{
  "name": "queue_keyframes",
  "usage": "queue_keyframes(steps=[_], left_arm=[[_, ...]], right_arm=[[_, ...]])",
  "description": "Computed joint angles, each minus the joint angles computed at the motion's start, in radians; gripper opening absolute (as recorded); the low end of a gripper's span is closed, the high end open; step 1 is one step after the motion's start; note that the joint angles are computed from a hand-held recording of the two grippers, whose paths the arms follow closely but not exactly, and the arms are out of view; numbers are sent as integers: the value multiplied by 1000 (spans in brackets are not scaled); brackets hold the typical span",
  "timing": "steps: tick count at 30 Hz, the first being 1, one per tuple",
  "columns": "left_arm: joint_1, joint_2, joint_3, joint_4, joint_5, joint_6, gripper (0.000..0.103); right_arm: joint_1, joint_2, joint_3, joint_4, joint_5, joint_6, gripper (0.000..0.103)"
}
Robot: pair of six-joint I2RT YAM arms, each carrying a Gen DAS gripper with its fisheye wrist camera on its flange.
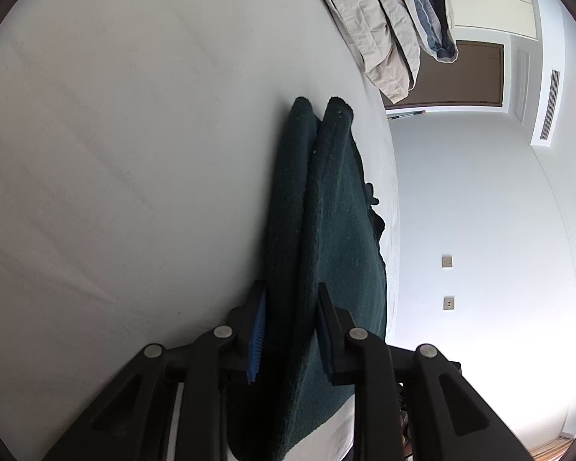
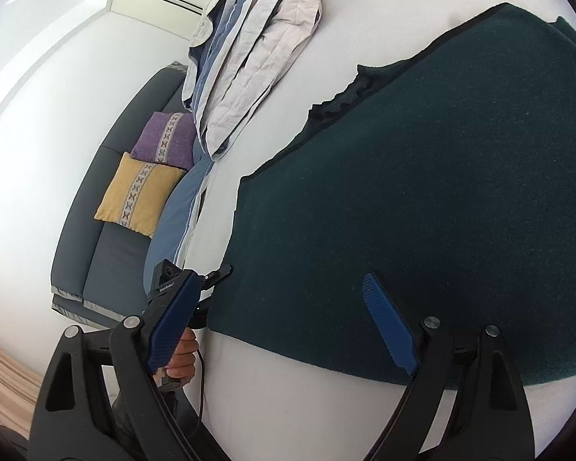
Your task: Fold small clothes
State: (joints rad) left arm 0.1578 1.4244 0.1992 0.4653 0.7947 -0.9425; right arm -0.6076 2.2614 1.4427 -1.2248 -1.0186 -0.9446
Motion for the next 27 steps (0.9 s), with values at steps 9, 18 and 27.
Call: queue_keyframes(steps=[9,18,27], left_arm=[[-21,-54,7,-76,-41,51,20],[-76,-167,11,-125,-133,-9,13],[-438,-281,381,-533,-434,15,12]], right_arm=[[165,13,37,127,29,196,87],[236,25,9,282,88,313,87],[155,258,388,-162,-54,192,86]])
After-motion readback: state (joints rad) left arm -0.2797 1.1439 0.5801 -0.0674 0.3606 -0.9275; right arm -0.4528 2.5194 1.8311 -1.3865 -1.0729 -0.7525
